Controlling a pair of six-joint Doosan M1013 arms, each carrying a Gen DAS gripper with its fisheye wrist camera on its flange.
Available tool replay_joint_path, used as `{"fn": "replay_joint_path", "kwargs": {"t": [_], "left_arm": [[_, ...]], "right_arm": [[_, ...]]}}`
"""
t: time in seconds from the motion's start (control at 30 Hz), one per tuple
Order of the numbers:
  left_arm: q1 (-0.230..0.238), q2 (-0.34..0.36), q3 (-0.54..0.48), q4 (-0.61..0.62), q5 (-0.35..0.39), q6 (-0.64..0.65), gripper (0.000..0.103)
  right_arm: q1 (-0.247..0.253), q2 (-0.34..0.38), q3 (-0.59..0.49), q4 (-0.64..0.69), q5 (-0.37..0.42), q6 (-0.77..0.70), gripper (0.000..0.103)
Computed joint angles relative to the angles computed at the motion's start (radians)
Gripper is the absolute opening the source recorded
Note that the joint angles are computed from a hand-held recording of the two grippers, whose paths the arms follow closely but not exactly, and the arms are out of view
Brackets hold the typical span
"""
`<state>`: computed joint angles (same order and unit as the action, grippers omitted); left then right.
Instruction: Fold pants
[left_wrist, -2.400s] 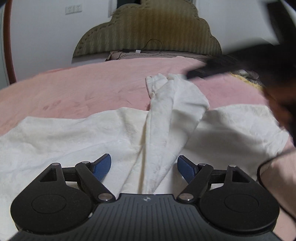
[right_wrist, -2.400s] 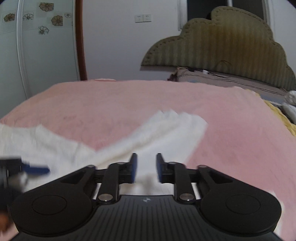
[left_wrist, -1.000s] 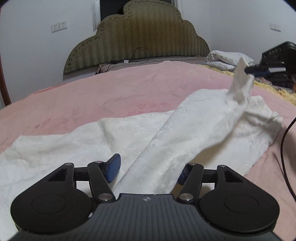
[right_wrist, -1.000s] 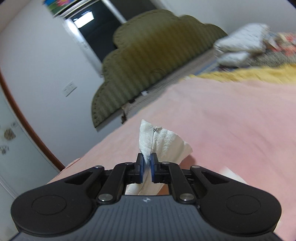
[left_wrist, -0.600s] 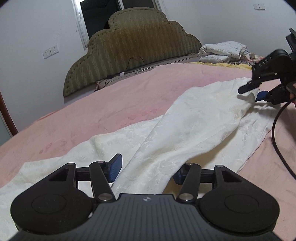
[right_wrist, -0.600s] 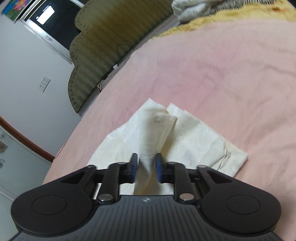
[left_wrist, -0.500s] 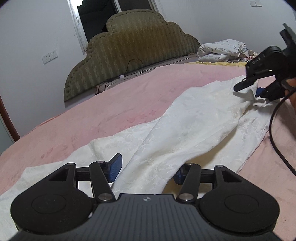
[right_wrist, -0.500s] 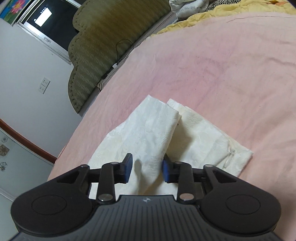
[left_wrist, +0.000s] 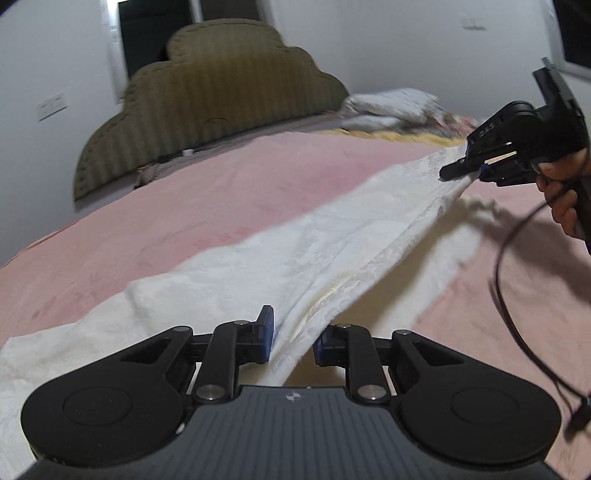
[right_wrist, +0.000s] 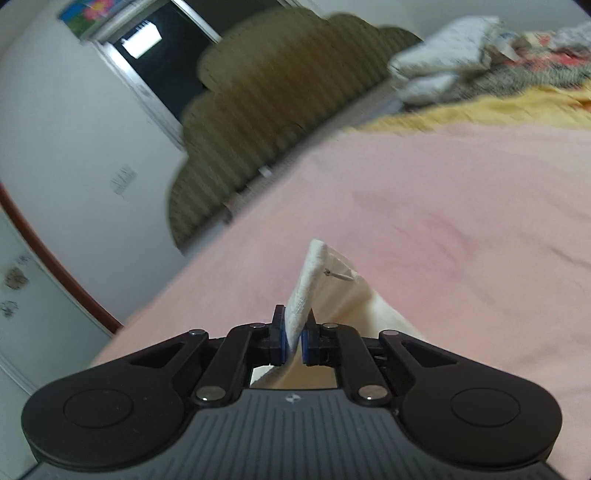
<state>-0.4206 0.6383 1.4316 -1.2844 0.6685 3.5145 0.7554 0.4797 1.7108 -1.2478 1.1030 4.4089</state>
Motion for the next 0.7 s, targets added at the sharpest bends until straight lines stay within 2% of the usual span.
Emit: {"fn": "replay_joint_path", "kwargs": {"t": [0.1,0.17,0.23,0.3,0.33,0.4,0.47,0.5,0.53,0.57,0.6,0.63,0.67,0.7], "left_arm": [[-0.004,-0.001,0.021,-0.016,-0.022,0.065,0.023],[-0.004,0.0,0.02,-0.02,-0.025,0.078,0.023],[-0.004,0.005,0.012,-0.003,-0.023,0.056,0.023],[-0.003,0.006,0.007,0.016,-0.019,0.028,0.026],[0.0,0.005,0.003,0.029,-0.012,0.012,0.028],[0.009,0.003,-0.007,0.065,0.026,-0.038,0.033],[0.025,0.005,-0.026,0.103,0.094,-0.104,0.039],[0.033,0.009,-0.04,0.118,0.134,-0.139,0.043],[0.04,0.011,-0.053,0.131,0.177,-0.182,0.045],[0.047,0.016,-0.071,0.138,0.217,-0.225,0.05],[0.054,0.021,-0.087,0.133,0.248,-0.263,0.054],[0.058,0.026,-0.101,0.12,0.265,-0.298,0.056],[0.061,0.027,-0.109,0.096,0.267,-0.329,0.061],[0.062,0.03,-0.12,0.071,0.256,-0.359,0.068]], "right_arm": [[0.014,0.006,0.028,0.037,-0.032,0.093,0.008],[0.026,0.012,0.028,0.033,-0.02,0.127,0.008],[0.03,0.013,0.015,0.053,-0.002,0.072,0.008],[0.024,0.007,0.017,0.072,-0.031,0.044,0.01],[0.021,-0.001,0.025,0.076,-0.052,0.048,0.01],[0.032,-0.01,0.034,0.073,-0.041,0.085,0.01],[0.052,-0.01,0.026,0.108,0.034,0.104,0.015],[0.059,-0.002,-0.001,0.17,0.118,0.076,0.02],[0.058,0.014,-0.046,0.256,0.222,0.005,0.035],[0.054,0.041,-0.101,0.324,0.353,-0.093,0.046],[0.047,0.058,-0.134,0.34,0.432,-0.2,0.047],[0.047,0.066,-0.148,0.303,0.459,-0.282,0.047],[0.049,0.065,-0.143,0.215,0.433,-0.349,0.047],[0.045,0.053,-0.127,0.136,0.358,-0.409,0.047]]}}
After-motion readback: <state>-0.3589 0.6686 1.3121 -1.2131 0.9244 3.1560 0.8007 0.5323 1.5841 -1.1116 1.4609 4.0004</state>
